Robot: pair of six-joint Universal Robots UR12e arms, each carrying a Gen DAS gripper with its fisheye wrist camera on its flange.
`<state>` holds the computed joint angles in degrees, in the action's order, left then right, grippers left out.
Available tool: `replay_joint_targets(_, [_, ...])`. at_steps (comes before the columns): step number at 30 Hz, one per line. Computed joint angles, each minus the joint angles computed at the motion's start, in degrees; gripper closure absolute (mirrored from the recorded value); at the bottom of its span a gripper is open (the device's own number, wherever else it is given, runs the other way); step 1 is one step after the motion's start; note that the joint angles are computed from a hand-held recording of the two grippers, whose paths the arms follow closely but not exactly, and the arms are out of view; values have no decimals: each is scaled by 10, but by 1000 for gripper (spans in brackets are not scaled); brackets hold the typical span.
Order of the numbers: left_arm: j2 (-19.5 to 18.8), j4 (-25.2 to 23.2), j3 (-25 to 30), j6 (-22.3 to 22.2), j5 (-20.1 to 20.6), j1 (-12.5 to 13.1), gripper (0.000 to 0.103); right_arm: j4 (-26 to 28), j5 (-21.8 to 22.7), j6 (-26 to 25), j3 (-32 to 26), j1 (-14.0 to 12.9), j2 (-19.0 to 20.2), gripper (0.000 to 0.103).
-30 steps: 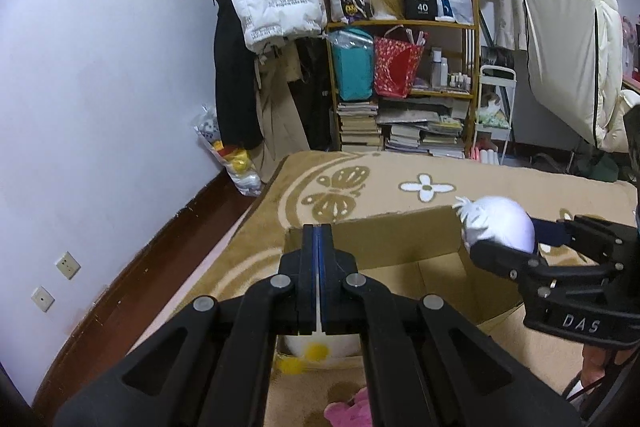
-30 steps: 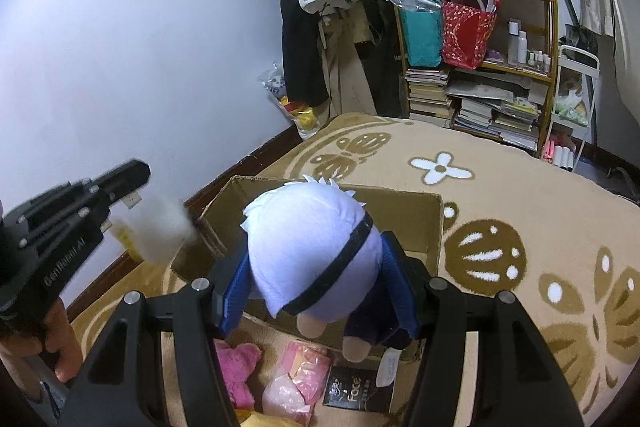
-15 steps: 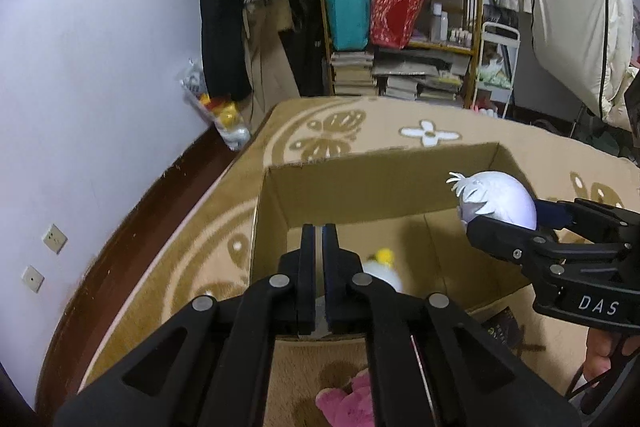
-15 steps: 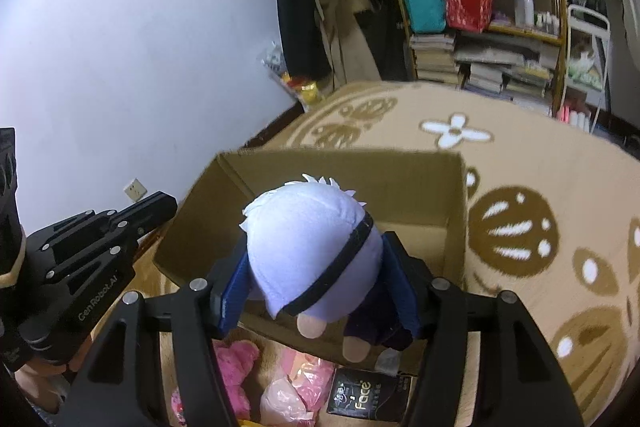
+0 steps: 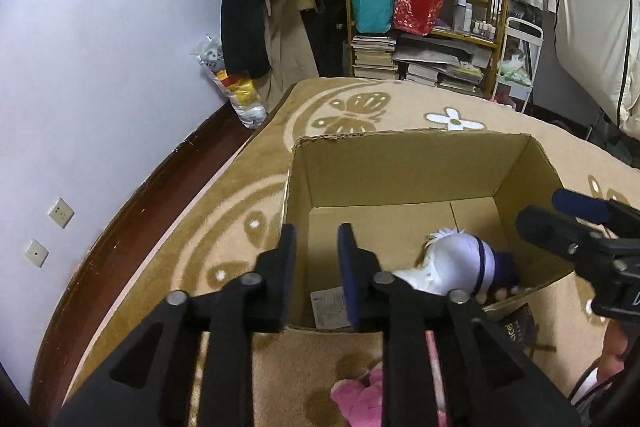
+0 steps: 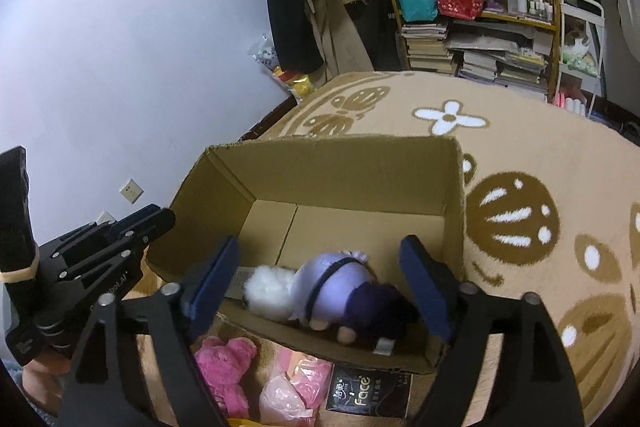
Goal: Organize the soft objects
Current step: 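Open the right gripper to drop the doll while the left releases the pompom into the box, then withdraw both grippers from the box back toward the remaining toys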
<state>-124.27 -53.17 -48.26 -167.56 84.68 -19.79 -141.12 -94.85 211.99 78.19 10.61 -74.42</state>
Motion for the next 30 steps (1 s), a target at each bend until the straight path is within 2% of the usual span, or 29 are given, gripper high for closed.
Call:
replay_joint_targets(4, [6,-8,-5,-4,-19,4,48,5,-12,7,-2,1,-3,9])
replay_joint_targets(7, [11,-4,-11,-7,-22,5,45,9,-18,9,-2,1,-5,7])
replay_joint_targets(9, [14,-1,-14,-11,-22,6,36,10,-26,12,-1,2,-8,1])
replay_joint_targets(11, [20,12,-22,-16,-16,6,21,7,-34,16,1,4,-11,0])
replay_joint_targets(15, [32,35,-38,-16,-1,6,2,11,-40,19,5,6,-18,0])
replay_joint_targets(20, [50,55,-62,-12,21,4,1,24,-48,18,7,11,-28,0])
replay_joint_targets(25, [67,52,-80,-21,21,7,0,37,-58,5,5,19,-36,0])
replay_joint_targets(30, [79,8,-86,-20,16,10,0,40,-74,2,8,29,-46,0])
